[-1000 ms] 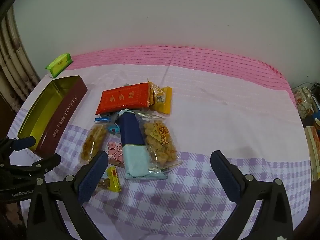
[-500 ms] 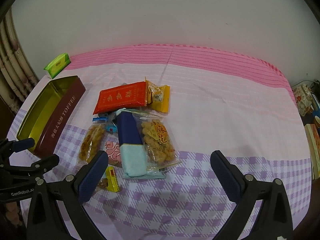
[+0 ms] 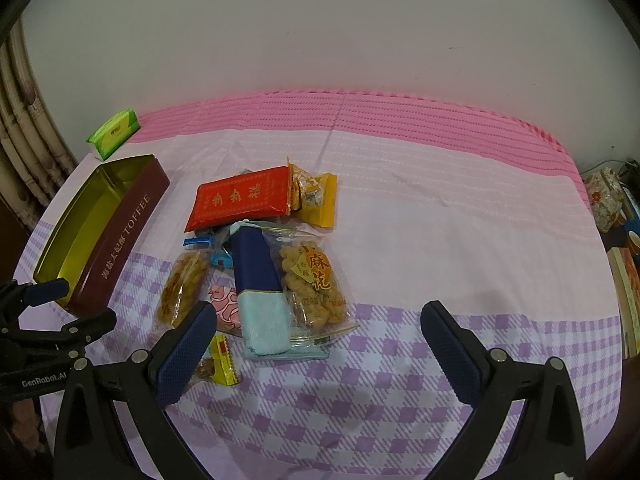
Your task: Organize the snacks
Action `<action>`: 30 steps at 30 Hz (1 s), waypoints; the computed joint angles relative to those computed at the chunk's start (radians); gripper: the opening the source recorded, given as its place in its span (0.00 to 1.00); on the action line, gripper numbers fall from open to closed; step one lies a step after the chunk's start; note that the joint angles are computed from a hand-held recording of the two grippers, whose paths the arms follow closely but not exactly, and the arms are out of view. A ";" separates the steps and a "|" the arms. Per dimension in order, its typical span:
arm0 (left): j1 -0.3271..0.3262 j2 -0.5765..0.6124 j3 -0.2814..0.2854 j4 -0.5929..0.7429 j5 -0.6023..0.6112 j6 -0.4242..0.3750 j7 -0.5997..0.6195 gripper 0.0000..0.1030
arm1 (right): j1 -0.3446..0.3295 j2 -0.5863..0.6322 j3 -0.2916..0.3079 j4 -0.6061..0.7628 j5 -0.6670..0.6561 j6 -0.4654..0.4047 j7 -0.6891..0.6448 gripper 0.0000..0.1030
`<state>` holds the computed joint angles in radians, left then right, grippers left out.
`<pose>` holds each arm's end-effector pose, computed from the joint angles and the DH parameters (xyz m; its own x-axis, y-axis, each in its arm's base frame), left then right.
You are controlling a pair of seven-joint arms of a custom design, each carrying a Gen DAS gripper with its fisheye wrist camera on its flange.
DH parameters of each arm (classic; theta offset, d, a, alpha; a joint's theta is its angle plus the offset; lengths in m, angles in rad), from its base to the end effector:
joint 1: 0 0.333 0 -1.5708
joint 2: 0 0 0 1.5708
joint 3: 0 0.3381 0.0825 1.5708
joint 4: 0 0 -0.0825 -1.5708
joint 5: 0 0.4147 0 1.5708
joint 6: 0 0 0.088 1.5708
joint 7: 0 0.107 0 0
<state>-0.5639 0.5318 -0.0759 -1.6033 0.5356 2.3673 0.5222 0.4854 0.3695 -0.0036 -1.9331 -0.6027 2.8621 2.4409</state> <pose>0.6088 -0.4350 0.3487 0.0941 -0.9938 -0.0594 -0.9031 -0.0601 -0.4252 0.5947 0.3464 0.3515 0.1584 -0.9867 -0.0363 -0.8048 -0.1077 -0.5837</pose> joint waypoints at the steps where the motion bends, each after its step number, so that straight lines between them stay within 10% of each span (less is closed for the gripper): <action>1: 0.001 0.002 -0.001 0.002 -0.002 0.000 0.002 0.82 | 0.000 0.000 -0.001 0.000 0.000 0.001 0.001 0.99; 30: 0.002 0.016 0.005 0.008 -0.039 0.047 0.040 0.82 | -0.013 -0.010 -0.001 -0.010 0.013 0.007 0.007 0.99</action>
<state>-0.5615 0.5479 -0.0713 -1.5957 0.4969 2.4143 0.5618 0.4722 0.3591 -0.0045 -1.9427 -0.5900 2.8689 2.4478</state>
